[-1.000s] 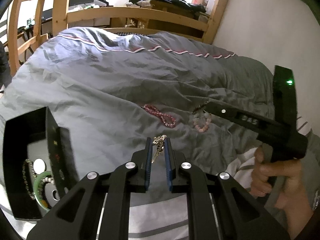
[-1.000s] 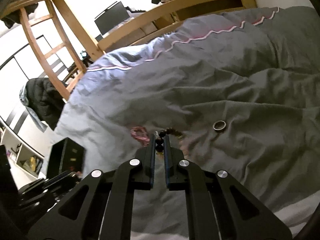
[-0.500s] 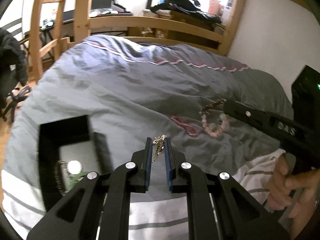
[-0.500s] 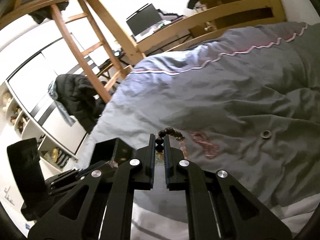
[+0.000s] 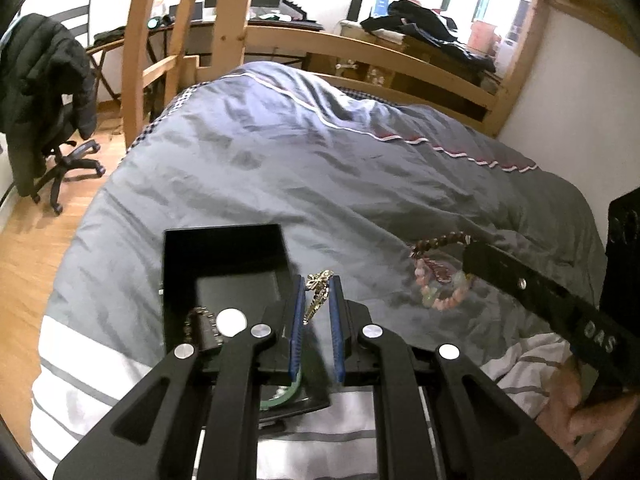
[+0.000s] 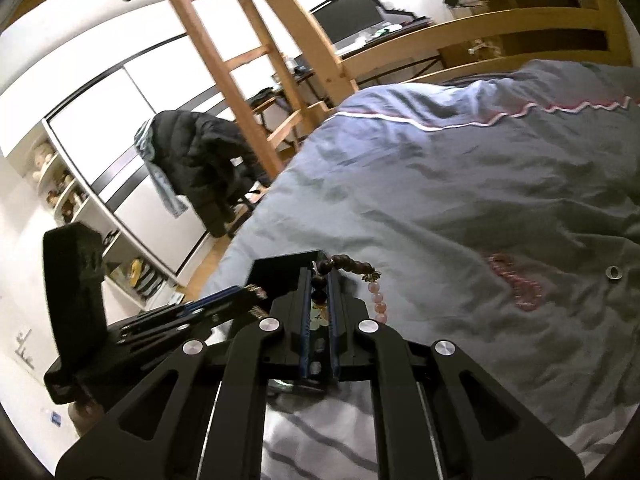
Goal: Organize jewelry
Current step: 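Carry the gold charm and pink-and-black bracelet into the black box and open both tools, then grasp the pink crystal bracelet with the left tool while the right tool grasps the dark ring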
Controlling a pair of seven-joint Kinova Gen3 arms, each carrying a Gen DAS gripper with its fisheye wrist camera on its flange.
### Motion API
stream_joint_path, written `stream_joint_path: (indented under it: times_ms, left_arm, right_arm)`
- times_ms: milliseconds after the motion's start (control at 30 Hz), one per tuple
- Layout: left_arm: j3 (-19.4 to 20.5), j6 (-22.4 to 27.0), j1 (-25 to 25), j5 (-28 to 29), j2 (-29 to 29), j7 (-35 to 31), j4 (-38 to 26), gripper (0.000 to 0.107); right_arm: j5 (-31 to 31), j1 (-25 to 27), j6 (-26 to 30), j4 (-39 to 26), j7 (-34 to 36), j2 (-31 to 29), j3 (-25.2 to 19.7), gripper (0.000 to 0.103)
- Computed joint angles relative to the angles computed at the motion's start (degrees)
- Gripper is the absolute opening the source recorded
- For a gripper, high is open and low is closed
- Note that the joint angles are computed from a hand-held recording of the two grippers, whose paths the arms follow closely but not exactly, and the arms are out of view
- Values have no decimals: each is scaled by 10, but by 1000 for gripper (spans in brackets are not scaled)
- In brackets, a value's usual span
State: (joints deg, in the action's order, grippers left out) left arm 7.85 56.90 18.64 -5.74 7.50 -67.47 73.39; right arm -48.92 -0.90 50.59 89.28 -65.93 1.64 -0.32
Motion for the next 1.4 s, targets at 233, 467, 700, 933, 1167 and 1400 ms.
stream_joint_path:
  times_ms: [233,467,700,933,1167,1400]
  left_arm:
    - [-11,33,-25,25,5,-8,-7,12]
    - [-21,66,-55,53,14,-8,-7,12]
    - [-22,86,-59,56,27,-3,-14,12]
    - [-25,83,-67,65,24,6,-7,12]
    - [-27,84,-58,42,24,28,-9,35]
    - [-26,61,-45,1,9,59,4,73]
  right_arm:
    - [2,-35,-4,-15,-7,21,-31,9]
    - [4,-49,3,-11,-7,42,-48,9]
    - [16,-52,10,-10,-17,60,-58,9]
    - [17,-48,18,-6,-21,65,-62,9]
    - [36,-51,17,-11,-34,62,-61,11]
    - [80,-55,-21,2,-60,30,-48,72]
